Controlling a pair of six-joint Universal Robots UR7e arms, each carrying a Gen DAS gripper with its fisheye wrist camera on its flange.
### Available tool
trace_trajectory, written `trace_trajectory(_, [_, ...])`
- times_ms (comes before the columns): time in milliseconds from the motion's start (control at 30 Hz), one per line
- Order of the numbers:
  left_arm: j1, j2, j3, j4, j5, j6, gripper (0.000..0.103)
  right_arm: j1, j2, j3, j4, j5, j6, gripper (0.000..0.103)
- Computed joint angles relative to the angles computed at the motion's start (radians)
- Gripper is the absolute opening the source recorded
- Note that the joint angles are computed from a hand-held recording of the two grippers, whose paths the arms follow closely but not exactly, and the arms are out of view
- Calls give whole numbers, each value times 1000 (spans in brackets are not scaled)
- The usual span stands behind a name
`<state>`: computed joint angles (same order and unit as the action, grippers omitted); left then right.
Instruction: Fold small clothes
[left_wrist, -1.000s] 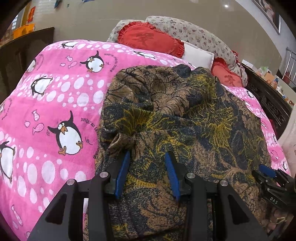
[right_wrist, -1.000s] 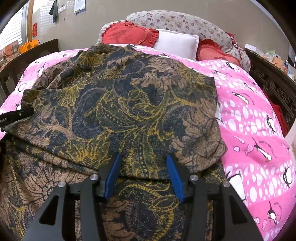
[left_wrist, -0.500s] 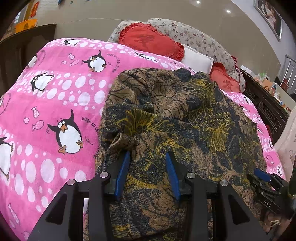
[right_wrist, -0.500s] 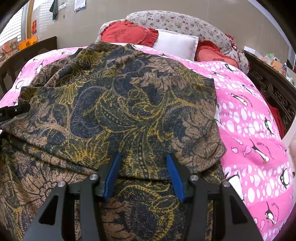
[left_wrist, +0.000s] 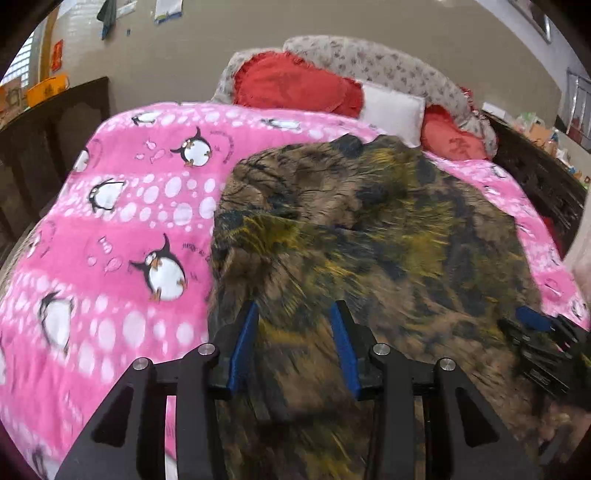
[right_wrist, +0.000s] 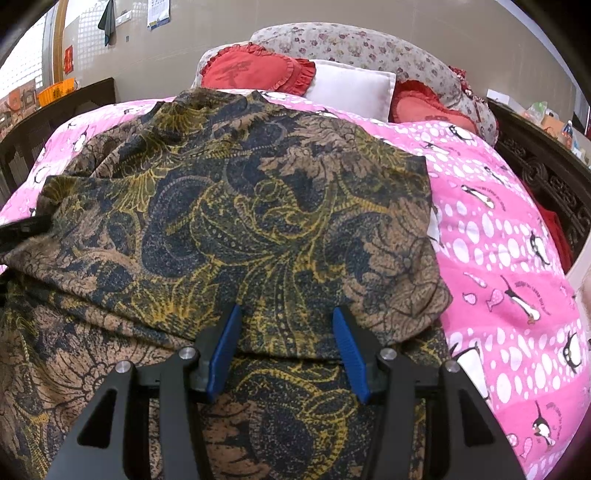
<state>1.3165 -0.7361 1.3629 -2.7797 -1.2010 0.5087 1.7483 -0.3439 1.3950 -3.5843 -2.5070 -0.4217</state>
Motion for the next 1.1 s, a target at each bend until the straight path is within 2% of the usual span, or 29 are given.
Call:
trace_trajectory(33, [-6, -10, 28, 16, 22, 25, 23, 4, 8, -11, 0, -13, -8, 54])
trace_trajectory(67, [-13, -3, 49, 24, 77, 68, 25, 8, 17, -24, -1, -32, -21, 55])
trace_trajectory(100, [-19, -4, 77, -9, 107, 124, 25, 14, 29, -42, 3, -59, -35, 57])
trace_trajectory(167, [-25, -18, 101, -37, 114, 147, 25, 26, 36, -52, 16, -97, -39, 59])
trace_trajectory(233, [-19, -40, 74, 69, 84, 79, 25, 40, -12, -1, 125, -109, 59, 59])
trace_trajectory(300, [-3, -86, 70, 140, 13, 44, 25, 52, -78, 88, 146, -62, 127, 59])
trace_trajectory(367, [18, -153, 99, 167, -59, 55, 25, 74, -123, 183, 16, -22, 96, 59])
trace_trajectory(433, [40, -215, 125, 201, -98, 76, 27, 100, -185, 310, -89, 17, 76, 60])
trace_trajectory(500, [65, -274, 149, 257, -101, 105, 30, 123, -257, 458, -151, 46, 94, 63])
trace_trajectory(567, [90, -322, 172, 299, -78, 118, 31, 137, -297, 555, -181, 42, 109, 65])
trace_trajectory(667, [129, -376, 180, 422, -70, 70, 31, 153, -344, 711, -224, 21, 187, 65])
trace_trajectory(733, [152, -422, 205, 514, -92, 52, 31, 154, -351, 779, -260, 15, 247, 65])
trace_trajectory(833, [160, -476, 260, 567, -91, 78, 31, 148, -345, 842, -314, 39, 282, 65])
trace_trajectory(933, [157, -519, 307, 615, -108, 137, 39, 128, -331, 877, -363, 69, 313, 65])
trace_trajectory(1000, [161, -519, 298, 669, -140, 141, 41, 100, -337, 899, -360, 114, 351, 65])
trace_trajectory(1100, [173, -501, 272, 713, -195, 143, 43, 80, -331, 913, -383, 146, 351, 65])
